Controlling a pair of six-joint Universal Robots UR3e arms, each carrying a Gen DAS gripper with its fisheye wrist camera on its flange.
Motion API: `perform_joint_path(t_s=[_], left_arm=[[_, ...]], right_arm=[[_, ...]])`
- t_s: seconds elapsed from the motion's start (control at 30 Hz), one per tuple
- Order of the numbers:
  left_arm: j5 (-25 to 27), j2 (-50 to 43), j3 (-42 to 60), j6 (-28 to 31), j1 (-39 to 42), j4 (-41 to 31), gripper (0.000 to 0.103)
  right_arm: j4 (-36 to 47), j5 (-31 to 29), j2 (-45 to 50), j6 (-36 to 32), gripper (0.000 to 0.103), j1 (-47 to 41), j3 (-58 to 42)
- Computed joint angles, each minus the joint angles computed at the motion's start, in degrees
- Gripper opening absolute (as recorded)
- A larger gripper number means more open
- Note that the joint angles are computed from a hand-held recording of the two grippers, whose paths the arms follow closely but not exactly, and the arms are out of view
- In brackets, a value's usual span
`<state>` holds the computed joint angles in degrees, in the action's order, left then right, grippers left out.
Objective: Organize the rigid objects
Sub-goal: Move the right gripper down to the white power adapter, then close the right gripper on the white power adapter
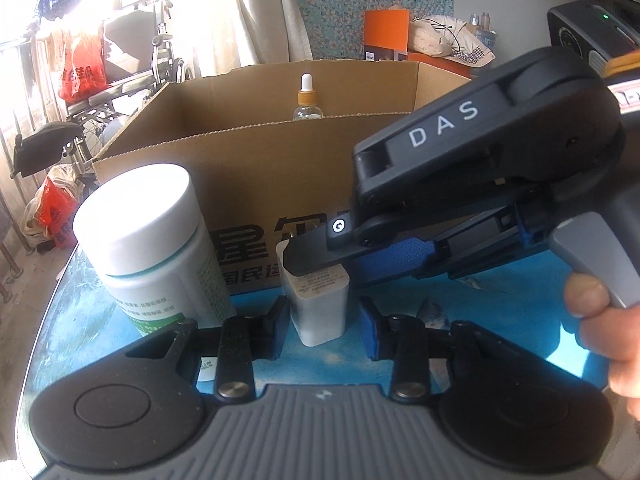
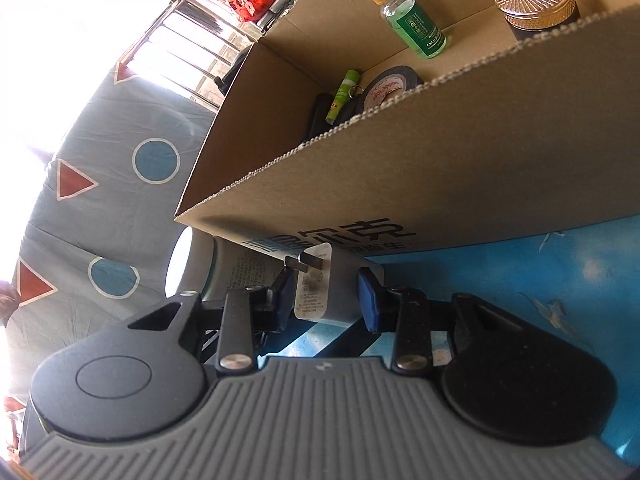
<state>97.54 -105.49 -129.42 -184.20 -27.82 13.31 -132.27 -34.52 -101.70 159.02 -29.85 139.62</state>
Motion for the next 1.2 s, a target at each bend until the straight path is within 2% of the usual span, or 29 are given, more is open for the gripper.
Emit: perform_joint_path(t_s=[0.07, 0.23, 0.27, 0.5, 0.63, 0.7, 0.8, 0.87, 0.93, 1.03, 1.2], left_arm=[[-1.0, 0.0, 0.3, 0.2, 0.2, -0.3, 0.036], [-3.4, -0.4, 1.3, 1.5, -0.6, -1.1, 0.036], [-3.9, -0.4, 1.4, 1.9, -0.7, -1.1, 0.036], [-8.1, -0.4, 1.8, 4.0, -2.4, -1.9, 0.036], [-10.0, 0.0, 0.6, 5.8, -2.8, -1.6, 0.036], [-9.4, -0.1, 0.3, 5.9, -3.2, -1.0, 0.036], [-8.9, -0.5, 1.5, 6.4, -3.4, -1.8, 0.044], [-8.7, -0.8, 2.9, 6.9, -3.6, -3.2, 0.050], [-7.8, -1.5, 4.1, 7.3, -4.3, -4.0, 0.051], [-5.7, -2.4, 5.4, 6.9, -5.5, -4.7, 0.049], [-4.2, -3.0, 5.9, 6.8, -6.1, -4.9, 0.038]], right_arm=[[0.6, -0.2, -1.2, -0.2, 0.032, -0.5, 0.3], [9.7, -0.9, -8.2, -5.6, 0.032, -5.1, 2.0], [16.1, -1.1, -11.2, -9.6, 0.032, -7.9, 1.8], [42.1, -4.0, -25.9, -23.1, 0.032, -19.0, 1.0], [60.5, -6.6, -32.1, -35.0, 0.032, -28.4, -0.7], [64.9, -7.2, -33.0, -38.0, 0.032, -30.8, -1.0], [68.3, -7.4, -34.5, -40.4, 0.033, -33.2, -1.2], [67.3, -7.1, -33.9, -39.8, 0.033, -33.1, -0.8], [66.0, -6.7, -33.1, -39.4, 0.033, -32.6, -0.6], [63.9, -6.4, -32.5, -38.4, 0.033, -31.7, 0.0], [63.1, -6.4, -32.2, -39.0, 0.033, -32.5, 0.8]])
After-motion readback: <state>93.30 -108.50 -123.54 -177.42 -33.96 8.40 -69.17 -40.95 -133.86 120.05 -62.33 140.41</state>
